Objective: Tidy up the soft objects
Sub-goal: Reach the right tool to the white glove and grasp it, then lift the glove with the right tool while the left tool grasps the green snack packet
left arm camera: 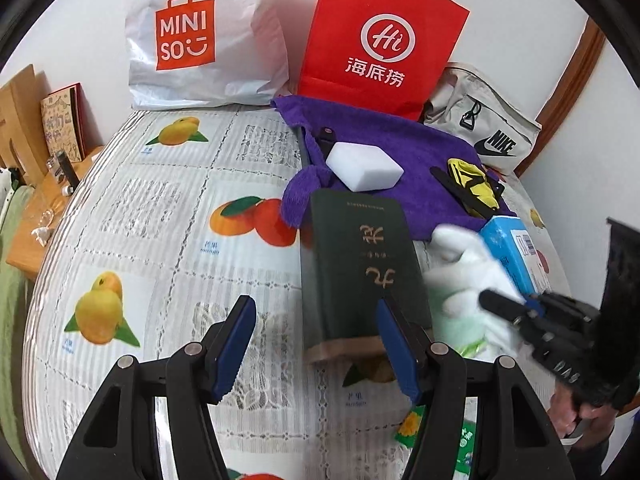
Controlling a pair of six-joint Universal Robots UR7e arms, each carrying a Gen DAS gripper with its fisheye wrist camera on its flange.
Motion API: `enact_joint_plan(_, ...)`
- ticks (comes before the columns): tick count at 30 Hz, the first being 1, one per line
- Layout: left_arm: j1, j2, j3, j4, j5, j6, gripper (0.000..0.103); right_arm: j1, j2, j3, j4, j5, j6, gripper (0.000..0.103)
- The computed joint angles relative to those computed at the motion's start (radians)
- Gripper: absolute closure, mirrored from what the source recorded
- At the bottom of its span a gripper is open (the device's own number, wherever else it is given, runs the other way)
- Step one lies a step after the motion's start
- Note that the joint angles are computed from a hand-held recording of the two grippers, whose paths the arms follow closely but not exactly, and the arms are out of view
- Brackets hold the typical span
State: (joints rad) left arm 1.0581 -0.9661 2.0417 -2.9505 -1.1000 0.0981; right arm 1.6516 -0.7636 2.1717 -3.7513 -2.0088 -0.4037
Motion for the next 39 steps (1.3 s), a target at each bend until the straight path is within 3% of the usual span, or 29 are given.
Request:
enact_joint_plan(10,-0.038,-0.044,0.118,-0.028,0.006,-0.030,0.042,0.070,-0.045,0.104,-0.198,-0.011,-0.019,0.092)
enact_joint_plan(17,-0.069,-0.056,0.224,-0.050,-0.007,-0.072,0.042,0.074,-0.070,0.216,-0.334,-0.038,-0.015,0.092)
enact_joint_plan(22,-0.101,-0.046,0.285,-0.069,-0.013,-0.108,0.042,0.071,-0.062,0.294,-0.452,-0.047,-0.057,0.092)
enact_joint_plan(29,-0.126,0.001,0.328,-0.093,-0.047,-0.154,0.042,0.000,-0.038,0.419,-0.607,-0.001,-0.060,0.092)
enact_joint_plan(34,-0.154,0.049,0.321,-0.128,-0.044,-0.178,0.033,-0.059,-0.008,0.490,-0.716,0.033,-0.072,0.092)
enact_joint_plan(39,-0.199,0.118,0.287,-0.143,0.026,-0.225,0.031,-0.122,0.016,0.535,-0.809,0.073,-0.085,0.092)
